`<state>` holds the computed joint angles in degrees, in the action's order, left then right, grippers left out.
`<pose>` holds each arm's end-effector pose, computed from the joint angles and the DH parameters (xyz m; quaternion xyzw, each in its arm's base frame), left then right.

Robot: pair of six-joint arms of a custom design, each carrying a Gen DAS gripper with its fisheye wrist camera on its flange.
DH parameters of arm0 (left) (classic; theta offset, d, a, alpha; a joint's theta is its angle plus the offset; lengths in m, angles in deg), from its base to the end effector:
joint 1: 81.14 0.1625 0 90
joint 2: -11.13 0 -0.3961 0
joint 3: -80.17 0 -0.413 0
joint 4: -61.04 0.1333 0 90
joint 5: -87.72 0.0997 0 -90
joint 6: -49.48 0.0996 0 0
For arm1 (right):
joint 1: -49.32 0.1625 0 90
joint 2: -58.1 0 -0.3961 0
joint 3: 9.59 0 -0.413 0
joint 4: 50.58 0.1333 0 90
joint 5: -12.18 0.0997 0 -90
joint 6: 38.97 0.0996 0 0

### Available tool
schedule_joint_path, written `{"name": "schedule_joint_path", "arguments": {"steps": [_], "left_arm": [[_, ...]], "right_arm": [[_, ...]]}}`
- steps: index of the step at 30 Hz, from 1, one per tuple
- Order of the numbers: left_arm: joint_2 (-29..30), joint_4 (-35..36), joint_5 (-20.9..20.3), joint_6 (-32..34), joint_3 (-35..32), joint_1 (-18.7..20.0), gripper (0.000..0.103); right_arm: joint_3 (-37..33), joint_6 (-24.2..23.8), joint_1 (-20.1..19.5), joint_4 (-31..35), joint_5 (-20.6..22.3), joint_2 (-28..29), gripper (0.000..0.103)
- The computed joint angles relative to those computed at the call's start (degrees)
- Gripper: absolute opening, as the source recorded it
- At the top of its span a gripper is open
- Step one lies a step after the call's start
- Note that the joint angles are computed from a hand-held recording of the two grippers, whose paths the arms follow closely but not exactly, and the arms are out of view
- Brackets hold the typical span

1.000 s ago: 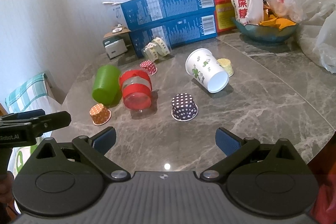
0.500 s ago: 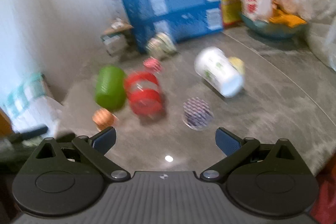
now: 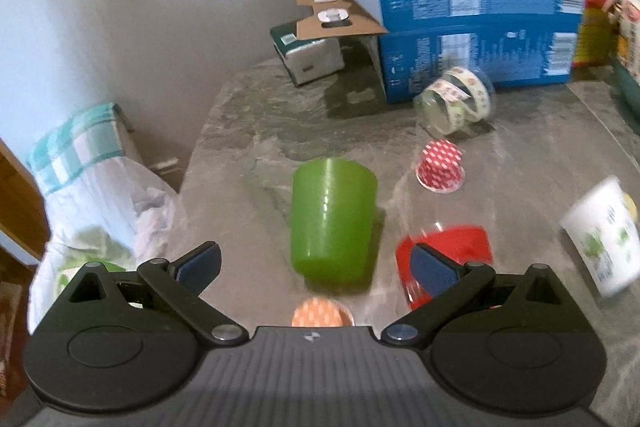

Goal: Flip cup upright
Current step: 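Reach the right gripper to the green cup lying sideways and close on it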

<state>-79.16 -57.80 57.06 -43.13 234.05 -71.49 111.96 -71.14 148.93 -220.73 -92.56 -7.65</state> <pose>-0.1946 -0.2552 0.0901 0.0584 0.8403 -0.4556 0.2880 0.1941 -0.5000 0.1354 0.3204 -0.9154 0.1806 0.1639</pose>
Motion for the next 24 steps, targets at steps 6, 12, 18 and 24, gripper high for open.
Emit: {"name": "schedule_joint_path", "arguments": {"steps": [6,12,18,24], "left_arm": [[-6.8,13.8,-0.2,-9.6,1.0,-2.9,0.103],[-12.1,20.3,-0.5,-13.3,2.0,-4.6,0.103],[-16.2,29.8,-2.5,-20.3,2.3,-8.3,0.103],[-19.8,36.2,-5.0,-26.2,2.8,-11.3,0.103]], "right_arm": [[-4.8,4.3,1.6,3.7,-6.5,6.1,0.083],[-6.8,5.3,3.0,3.6,-10.5,9.6,0.083],[-9.5,6.7,3.7,4.5,-14.1,13.1,0.081],[-10.1,7.2,3.6,5.6,-15.9,14.3,0.064]]}}
